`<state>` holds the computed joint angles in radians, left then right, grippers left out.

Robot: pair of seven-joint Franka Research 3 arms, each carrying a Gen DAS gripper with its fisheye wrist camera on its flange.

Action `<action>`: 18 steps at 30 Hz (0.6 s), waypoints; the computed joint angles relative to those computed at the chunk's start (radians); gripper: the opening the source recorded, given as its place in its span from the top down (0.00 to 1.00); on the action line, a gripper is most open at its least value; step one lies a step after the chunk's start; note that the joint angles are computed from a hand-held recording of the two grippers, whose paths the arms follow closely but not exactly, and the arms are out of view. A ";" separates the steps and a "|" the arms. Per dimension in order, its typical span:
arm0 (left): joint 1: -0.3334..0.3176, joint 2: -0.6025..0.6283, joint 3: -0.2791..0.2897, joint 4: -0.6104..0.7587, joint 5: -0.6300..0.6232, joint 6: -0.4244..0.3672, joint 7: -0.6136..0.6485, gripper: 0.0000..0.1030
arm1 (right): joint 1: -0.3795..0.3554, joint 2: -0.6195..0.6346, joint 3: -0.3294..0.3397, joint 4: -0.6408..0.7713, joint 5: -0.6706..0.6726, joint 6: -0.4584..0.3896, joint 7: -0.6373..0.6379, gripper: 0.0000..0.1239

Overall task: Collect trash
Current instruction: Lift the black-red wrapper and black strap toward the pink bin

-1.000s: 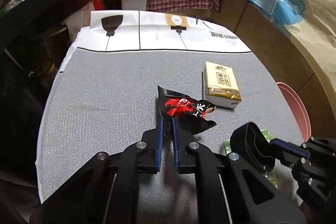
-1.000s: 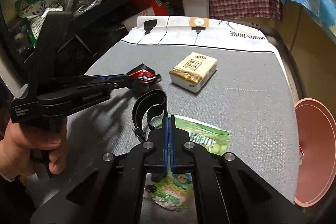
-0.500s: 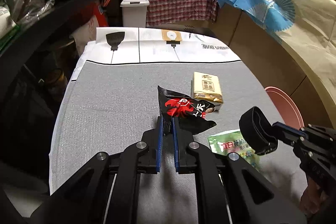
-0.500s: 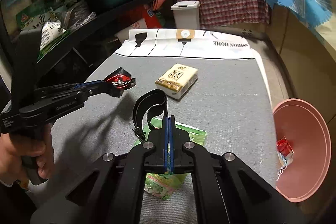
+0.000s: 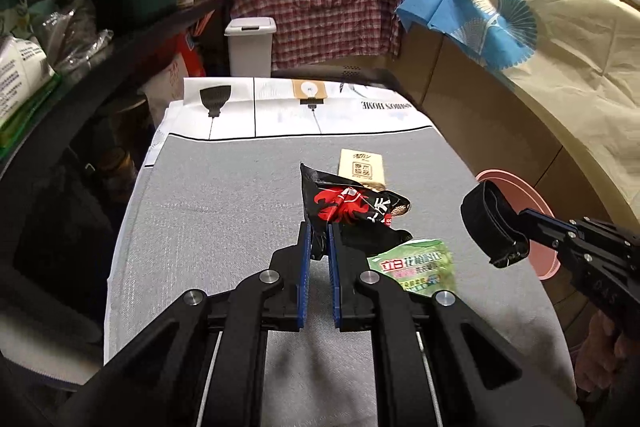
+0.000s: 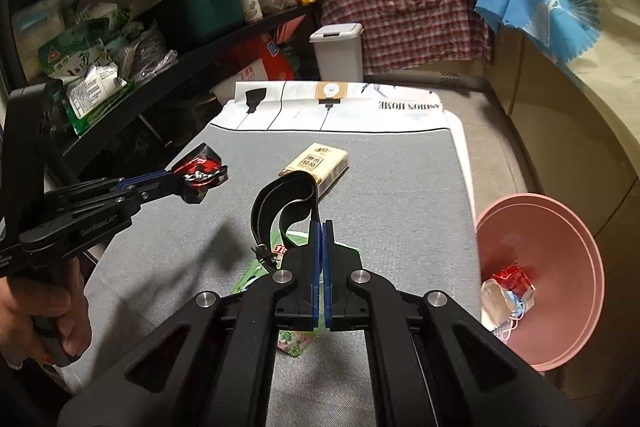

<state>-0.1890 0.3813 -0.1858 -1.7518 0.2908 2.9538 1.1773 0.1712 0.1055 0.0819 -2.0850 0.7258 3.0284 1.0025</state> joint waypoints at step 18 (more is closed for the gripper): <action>-0.010 -0.104 0.008 -0.093 0.036 0.082 -0.070 0.92 | 0.002 -0.163 -0.085 -0.040 0.007 -0.024 -0.041 0.99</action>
<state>-0.1987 0.2770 -0.1783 -1.8452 0.3264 3.0356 1.1069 0.1735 -0.0578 -0.0028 -2.1245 0.7324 3.0043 0.9611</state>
